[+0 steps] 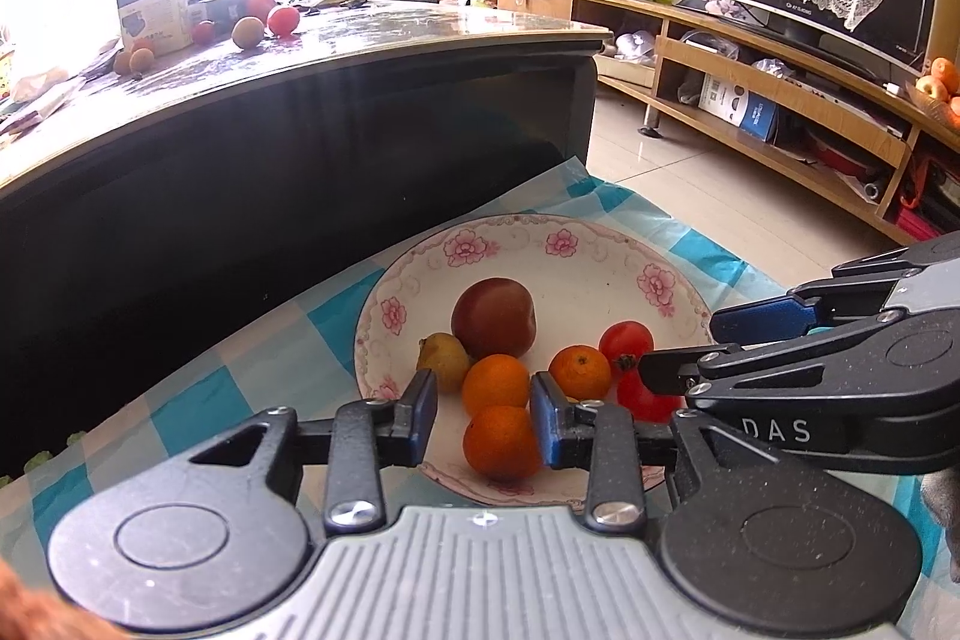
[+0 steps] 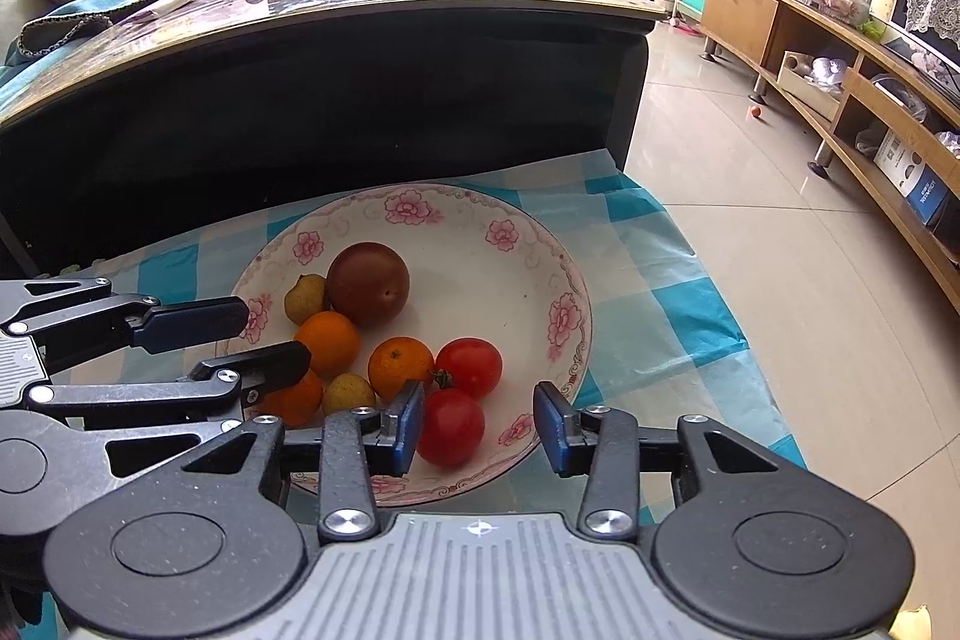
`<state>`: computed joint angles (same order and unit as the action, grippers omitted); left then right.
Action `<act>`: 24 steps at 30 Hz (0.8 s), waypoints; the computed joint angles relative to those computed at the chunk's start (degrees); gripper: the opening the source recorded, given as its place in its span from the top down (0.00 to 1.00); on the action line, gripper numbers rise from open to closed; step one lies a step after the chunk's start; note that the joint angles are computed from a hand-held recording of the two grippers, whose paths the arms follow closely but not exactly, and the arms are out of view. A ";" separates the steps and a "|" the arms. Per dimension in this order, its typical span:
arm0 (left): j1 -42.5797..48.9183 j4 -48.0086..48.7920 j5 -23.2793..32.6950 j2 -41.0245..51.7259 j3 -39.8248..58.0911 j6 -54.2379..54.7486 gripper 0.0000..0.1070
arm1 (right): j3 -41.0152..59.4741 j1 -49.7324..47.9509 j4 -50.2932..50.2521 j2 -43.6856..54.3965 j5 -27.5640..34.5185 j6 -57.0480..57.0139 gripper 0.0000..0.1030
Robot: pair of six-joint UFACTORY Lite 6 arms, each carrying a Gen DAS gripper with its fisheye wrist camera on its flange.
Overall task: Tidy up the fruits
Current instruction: 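Lower both fruits into the bowl and open both tools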
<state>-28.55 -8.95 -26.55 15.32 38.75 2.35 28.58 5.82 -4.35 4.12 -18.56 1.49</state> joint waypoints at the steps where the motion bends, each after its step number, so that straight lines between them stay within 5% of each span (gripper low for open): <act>1: 0.06 0.15 -0.11 -0.10 -0.04 -0.28 0.59 | -0.10 -0.20 -0.26 -0.30 0.06 0.29 0.63; 12: 0.38 -0.59 0.76 -2.74 -1.32 -0.42 0.56 | -2.05 -3.38 -13.85 -4.12 0.32 12.38 0.61; 24: -0.44 -8.04 2.69 -9.23 -5.88 3.94 0.52 | -3.97 -1.41 -5.20 -7.78 2.30 4.37 0.60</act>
